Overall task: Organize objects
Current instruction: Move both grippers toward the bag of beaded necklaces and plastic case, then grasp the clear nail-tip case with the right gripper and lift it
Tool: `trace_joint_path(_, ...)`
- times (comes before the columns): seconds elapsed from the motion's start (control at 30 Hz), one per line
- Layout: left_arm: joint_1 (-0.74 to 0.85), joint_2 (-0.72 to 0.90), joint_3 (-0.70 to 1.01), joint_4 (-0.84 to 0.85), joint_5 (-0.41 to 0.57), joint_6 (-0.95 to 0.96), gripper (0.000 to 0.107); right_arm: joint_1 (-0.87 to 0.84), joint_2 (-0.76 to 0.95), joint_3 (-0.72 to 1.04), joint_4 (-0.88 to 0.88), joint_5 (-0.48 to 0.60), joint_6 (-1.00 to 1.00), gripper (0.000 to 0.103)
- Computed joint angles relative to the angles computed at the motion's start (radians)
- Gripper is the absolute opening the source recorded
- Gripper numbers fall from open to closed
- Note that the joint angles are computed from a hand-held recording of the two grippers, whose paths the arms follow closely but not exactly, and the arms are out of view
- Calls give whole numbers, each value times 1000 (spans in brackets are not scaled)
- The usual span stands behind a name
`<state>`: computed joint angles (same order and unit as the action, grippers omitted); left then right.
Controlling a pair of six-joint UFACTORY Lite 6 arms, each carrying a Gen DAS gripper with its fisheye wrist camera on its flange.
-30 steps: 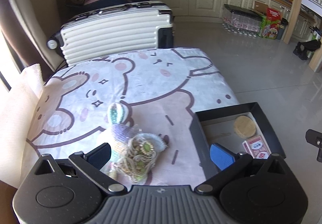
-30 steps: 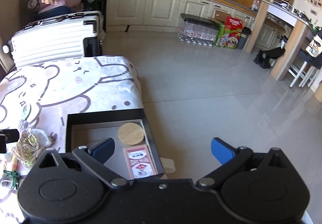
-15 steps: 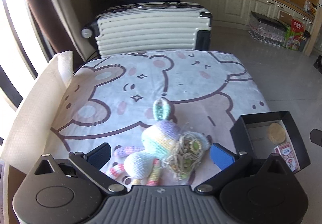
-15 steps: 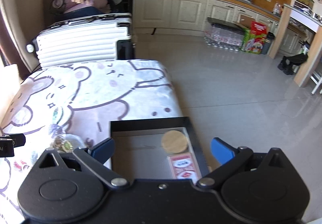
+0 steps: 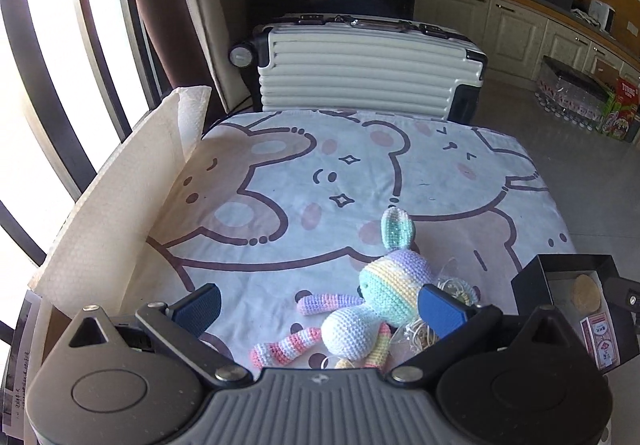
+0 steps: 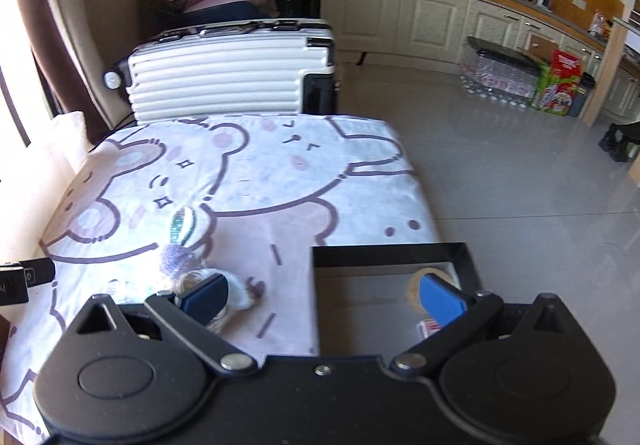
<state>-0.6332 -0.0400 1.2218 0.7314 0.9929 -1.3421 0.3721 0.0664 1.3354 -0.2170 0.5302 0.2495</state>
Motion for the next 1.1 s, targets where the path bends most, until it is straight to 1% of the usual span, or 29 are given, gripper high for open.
trace_joint_path(0.17, 27, -47, -50, 6, -10, -3, 103, 47, 27, 25, -37, 4, 56, 103)
trace_joint_path(0.33, 36, -77, -73, 24, -6, 1, 103, 66, 47, 47, -16, 8, 75, 103)
trace_joint_path(0.4, 29, -83, -73, 46, 2, -14, 103, 69, 57, 59, 23, 16, 58, 103)
trace_joint_path(0.53, 15, -85, -75, 84, -5, -54, 103, 58, 101, 113, 149, 88, 8, 103)
trace_joint_path(0.67, 16, -66, -70, 96, -25, -61, 103, 53, 128, 135, 212, 135, 15, 103)
trace_joint_path(0.77, 9, -43, -59, 120, -24, -73, 103, 49, 147, 143, 258, 164, 14, 103)
trace_joint_path(0.83, 8, -31, -59, 135, -27, -74, 103, 52, 161, 145, 262, 177, 52, 103)
trace_joint_path(0.93, 9, -17, -60, 143, -25, -68, 103, 56, 189, 144, 294, 199, 97, 96)
trace_joint_path(1.1, 32, 5, -68, 145, -25, -52, 103, 69, 257, 160, 289, 233, 266, 95)
